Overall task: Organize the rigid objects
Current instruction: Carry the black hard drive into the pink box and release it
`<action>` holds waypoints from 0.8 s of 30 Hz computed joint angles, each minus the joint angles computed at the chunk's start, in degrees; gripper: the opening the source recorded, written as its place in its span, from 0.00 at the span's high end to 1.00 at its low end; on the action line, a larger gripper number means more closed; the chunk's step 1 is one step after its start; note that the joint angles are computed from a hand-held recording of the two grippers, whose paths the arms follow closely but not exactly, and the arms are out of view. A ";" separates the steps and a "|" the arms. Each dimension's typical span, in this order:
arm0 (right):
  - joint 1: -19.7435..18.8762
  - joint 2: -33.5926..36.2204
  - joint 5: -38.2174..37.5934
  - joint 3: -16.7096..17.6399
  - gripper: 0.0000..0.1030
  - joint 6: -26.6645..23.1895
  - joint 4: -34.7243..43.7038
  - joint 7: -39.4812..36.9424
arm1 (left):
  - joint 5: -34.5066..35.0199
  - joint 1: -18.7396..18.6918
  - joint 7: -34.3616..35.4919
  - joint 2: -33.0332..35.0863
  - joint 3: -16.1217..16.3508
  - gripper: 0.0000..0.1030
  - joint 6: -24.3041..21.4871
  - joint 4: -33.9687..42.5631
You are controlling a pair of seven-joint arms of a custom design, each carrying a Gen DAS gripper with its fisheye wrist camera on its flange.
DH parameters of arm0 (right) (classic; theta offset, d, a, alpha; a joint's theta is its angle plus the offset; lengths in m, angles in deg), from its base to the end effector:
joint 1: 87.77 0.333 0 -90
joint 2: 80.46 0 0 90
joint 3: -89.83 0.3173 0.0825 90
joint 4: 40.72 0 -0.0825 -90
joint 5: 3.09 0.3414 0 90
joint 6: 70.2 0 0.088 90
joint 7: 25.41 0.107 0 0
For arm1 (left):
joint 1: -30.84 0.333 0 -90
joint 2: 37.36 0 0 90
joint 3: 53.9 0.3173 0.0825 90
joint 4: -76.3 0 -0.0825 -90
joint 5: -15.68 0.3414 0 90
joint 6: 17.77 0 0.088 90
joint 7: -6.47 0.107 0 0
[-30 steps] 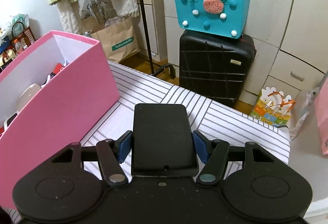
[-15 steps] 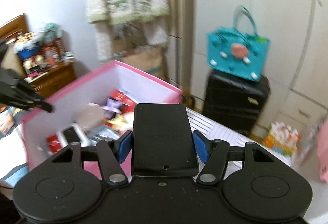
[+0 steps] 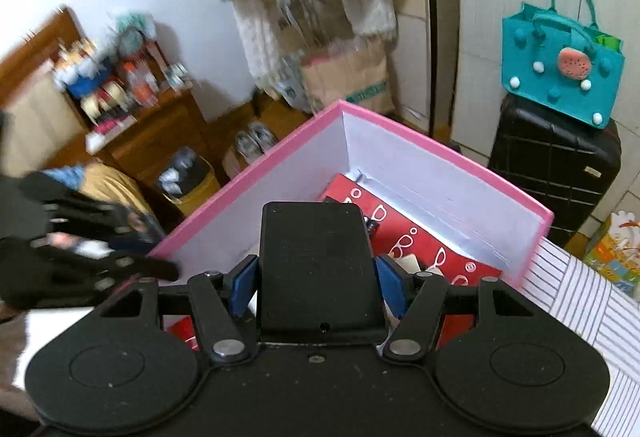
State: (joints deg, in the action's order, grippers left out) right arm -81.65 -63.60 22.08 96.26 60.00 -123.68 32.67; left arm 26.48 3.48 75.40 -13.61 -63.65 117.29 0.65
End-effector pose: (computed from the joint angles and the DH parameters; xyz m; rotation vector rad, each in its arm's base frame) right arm 0.6361 0.1407 0.5917 -2.1726 1.1919 -0.2255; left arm 0.5646 -0.3904 0.5833 -1.5945 2.2407 -0.8159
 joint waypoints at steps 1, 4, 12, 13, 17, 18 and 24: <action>0.94 1.31 -1.78 -0.30 0.34 0.87 0.97 1.43 | -0.15 0.12 0.10 -0.18 -0.06 0.92 0.41 -0.40; 2.75 4.50 -6.67 -0.59 0.34 2.84 3.58 4.75 | -0.85 0.61 0.75 -0.65 -0.32 0.92 1.33 -1.41; 4.02 9.52 -11.31 0.08 0.34 -1.36 10.51 10.14 | -2.43 1.33 3.15 -0.65 -0.69 0.91 2.06 -1.73; 4.44 10.05 -12.11 -0.12 0.34 -1.43 11.08 11.65 | -2.63 1.40 3.25 -0.76 -0.70 0.91 2.38 -2.04; 4.65 11.93 -12.50 -0.09 0.34 -2.75 12.98 18.87 | -3.10 1.57 3.46 -1.29 -0.69 0.91 3.47 -3.22; 3.93 12.50 -11.15 0.44 0.34 -4.33 14.02 20.13 | -3.10 1.58 3.47 -1.38 -0.67 0.91 3.65 -3.41; 0.49 7.95 -4.21 2.41 0.32 -3.00 8.45 18.87 | -2.73 1.33 3.13 -1.27 -0.52 0.91 3.27 -3.14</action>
